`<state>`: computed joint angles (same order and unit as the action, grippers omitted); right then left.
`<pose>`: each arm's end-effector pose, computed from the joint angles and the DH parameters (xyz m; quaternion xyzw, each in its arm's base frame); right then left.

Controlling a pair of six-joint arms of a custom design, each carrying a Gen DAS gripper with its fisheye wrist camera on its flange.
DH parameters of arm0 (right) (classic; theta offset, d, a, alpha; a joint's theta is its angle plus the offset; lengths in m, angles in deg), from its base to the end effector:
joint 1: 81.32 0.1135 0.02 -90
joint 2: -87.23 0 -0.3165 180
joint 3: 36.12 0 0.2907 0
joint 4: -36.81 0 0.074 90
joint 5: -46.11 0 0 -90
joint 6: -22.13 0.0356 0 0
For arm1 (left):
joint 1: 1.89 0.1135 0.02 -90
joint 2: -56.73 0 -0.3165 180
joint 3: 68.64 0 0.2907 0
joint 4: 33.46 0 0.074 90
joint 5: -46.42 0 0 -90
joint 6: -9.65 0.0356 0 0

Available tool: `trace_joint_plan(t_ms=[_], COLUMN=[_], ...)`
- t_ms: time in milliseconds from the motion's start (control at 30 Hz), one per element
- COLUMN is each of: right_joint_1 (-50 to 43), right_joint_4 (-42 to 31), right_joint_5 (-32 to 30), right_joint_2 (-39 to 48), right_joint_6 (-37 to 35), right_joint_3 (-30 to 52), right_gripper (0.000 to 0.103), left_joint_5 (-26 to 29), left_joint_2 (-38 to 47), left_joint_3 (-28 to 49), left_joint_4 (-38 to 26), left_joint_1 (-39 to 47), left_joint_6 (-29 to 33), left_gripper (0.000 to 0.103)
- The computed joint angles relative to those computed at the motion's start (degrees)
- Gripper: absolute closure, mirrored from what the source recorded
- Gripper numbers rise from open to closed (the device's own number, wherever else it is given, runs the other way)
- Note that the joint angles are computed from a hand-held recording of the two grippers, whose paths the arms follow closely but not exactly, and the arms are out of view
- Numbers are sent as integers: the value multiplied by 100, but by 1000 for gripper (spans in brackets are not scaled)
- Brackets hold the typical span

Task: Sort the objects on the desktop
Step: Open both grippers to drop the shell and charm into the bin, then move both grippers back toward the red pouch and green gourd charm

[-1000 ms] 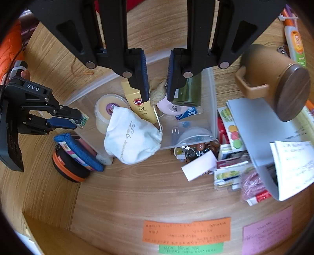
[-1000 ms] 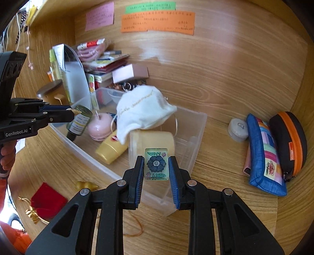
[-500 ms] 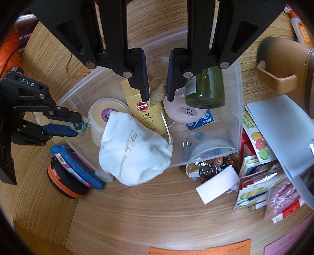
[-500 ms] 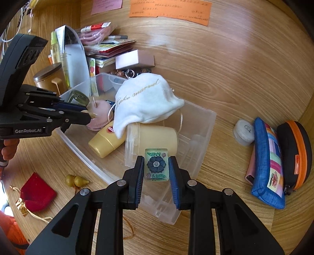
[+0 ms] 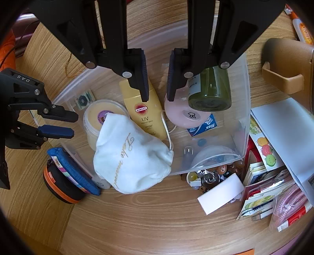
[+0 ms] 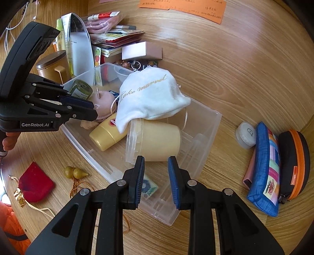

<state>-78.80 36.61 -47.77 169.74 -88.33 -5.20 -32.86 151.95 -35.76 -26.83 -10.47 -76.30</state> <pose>0.2268 0.0124 0.1135 -0.1990 0.9232 -0.0194 0.3281 0.2414 -0.0431 0.0812 0.1320 0.9426 -0.1008 0.2897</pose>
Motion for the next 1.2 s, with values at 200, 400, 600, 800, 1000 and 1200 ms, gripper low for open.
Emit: trace_joint_plan(t_ms=[200,400,600,800,1000,1200], right_joint_1=[-122,-159,68,275,485,1002], right_joint_4=[178,65,-297,-768,-1506,-2424], right_joint_5=[-138,-328,-155,-23,79,511], right_joint_2=[-81,-800,-1736,-2649,-3833,-5100], right_joint_6=[239,462,632,901,1244,1698], right_joint_3=[-126,-410,-709,-973,-1209,-1398], right_gripper=[75,50,40,30,25,21], left_joint_5=[-104,-242,-376,-571,-749,-1162], left_joint_2=[-139,-761,-1601,-2788,-4066,-5500], left_joint_3=[-73,-354,-631,-1025,-1411,-1777], left_joint_4=[-2,-119,-411,-929,-1632,-2553], left_joint_1=[-8,-117,-295,-402,-417,-660], left_joint_6=[-82,-104,-260,-355,-496,-764], left_gripper=[64,51,40,30,24,15])
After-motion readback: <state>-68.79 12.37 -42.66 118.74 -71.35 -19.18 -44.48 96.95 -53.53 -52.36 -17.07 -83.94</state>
